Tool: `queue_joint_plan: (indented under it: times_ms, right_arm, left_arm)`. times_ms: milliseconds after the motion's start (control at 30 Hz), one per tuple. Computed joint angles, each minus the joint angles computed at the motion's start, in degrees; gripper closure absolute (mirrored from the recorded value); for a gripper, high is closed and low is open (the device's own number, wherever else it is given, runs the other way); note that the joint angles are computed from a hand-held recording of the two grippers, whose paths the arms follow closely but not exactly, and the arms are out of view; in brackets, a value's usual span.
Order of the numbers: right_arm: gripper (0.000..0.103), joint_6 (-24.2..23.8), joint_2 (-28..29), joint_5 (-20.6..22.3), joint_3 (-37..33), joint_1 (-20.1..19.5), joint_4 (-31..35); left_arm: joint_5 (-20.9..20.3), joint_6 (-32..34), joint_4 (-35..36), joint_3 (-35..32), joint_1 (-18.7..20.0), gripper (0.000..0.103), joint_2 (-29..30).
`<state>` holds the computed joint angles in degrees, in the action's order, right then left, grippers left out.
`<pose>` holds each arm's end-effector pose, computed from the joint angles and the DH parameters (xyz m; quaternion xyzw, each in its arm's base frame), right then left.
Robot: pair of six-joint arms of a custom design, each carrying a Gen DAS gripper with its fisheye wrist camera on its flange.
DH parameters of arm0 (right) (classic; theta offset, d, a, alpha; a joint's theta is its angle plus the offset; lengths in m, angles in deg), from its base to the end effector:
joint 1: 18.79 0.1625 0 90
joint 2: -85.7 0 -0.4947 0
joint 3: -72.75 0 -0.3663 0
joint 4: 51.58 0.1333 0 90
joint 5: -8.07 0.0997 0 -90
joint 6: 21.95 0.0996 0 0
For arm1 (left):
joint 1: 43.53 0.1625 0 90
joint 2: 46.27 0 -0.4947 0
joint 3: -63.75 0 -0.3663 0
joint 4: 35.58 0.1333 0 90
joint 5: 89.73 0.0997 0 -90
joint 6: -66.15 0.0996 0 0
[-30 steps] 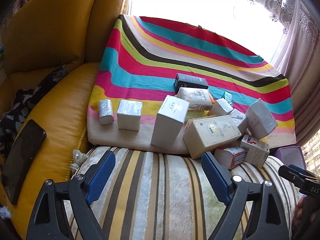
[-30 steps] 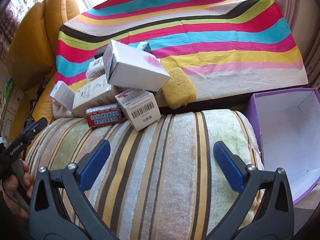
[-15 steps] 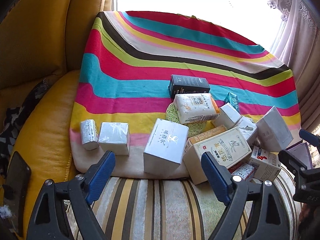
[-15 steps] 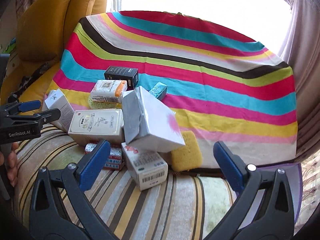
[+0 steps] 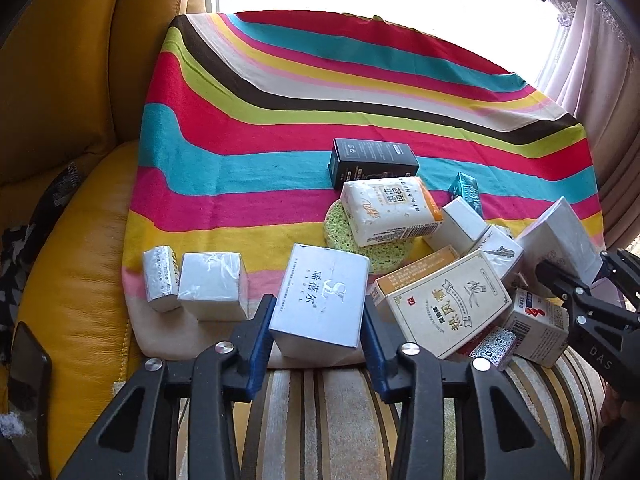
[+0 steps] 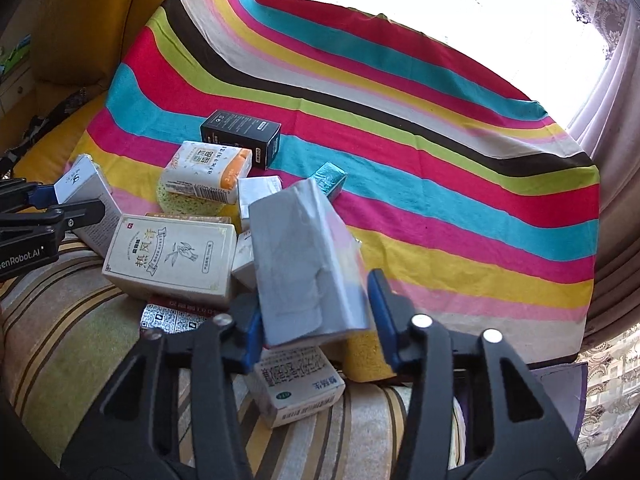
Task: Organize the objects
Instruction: 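Close the left gripper on a white box while the right gripper grasps a pink-tinted white box, then carry both boxes into the purple box and open both grippers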
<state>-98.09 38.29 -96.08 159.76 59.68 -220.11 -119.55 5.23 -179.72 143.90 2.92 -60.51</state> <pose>-0.0442 -0.7618 0.2807 0.4654 -0.8128 0.1581 0.3128 -0.3344 -0.6707 -0.1190 -0.0791 0.8586 -0.3399 0.3756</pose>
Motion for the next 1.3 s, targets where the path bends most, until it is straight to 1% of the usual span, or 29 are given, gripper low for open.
queue_joint_plan:
  times_ms: [233,600,767,900,1033,1167,1300]
  right_arm:
    - [0.063,0.5,-0.4,1.5,0.0,-0.3,-0.2]
    - [0.063,2.2,-1.8,5.4,-0.3,-0.6,-1.1]
    - [0.063,3.3,-2.6,7.0,-0.7,-0.8,-1.3]
    - [0.063,5.0,-3.6,8.5,-1.7,-1.3,-0.8]
    - [0.063,7.0,-4.4,9.3,-3.4,-2.1,0.0]
    - [0.063,8.9,-5.0,9.3,-5.4,-3.1,0.5]
    - [0.063,10.5,-5.9,9.0,-7.4,-4.5,0.8]
  left_arm:
    - [1.9,-1.9,2.8,-0.7,-0.4,0.066,0.0]
    - [7.0,-6.5,9.2,-2.9,-1.9,0.066,-0.1]
    - [8.8,-4.8,9.2,-5.3,-2.9,0.066,0.8]
    - [9.5,-0.4,7.8,-9.0,-3.7,0.066,2.6]
    - [8.6,6.9,5.0,-15.0,-4.5,0.066,6.2]
    - [6.5,15.3,3.2,-23.6,-5.3,0.066,11.0]
    - [3.5,22.5,3.8,-34.0,-5.9,0.066,16.6]
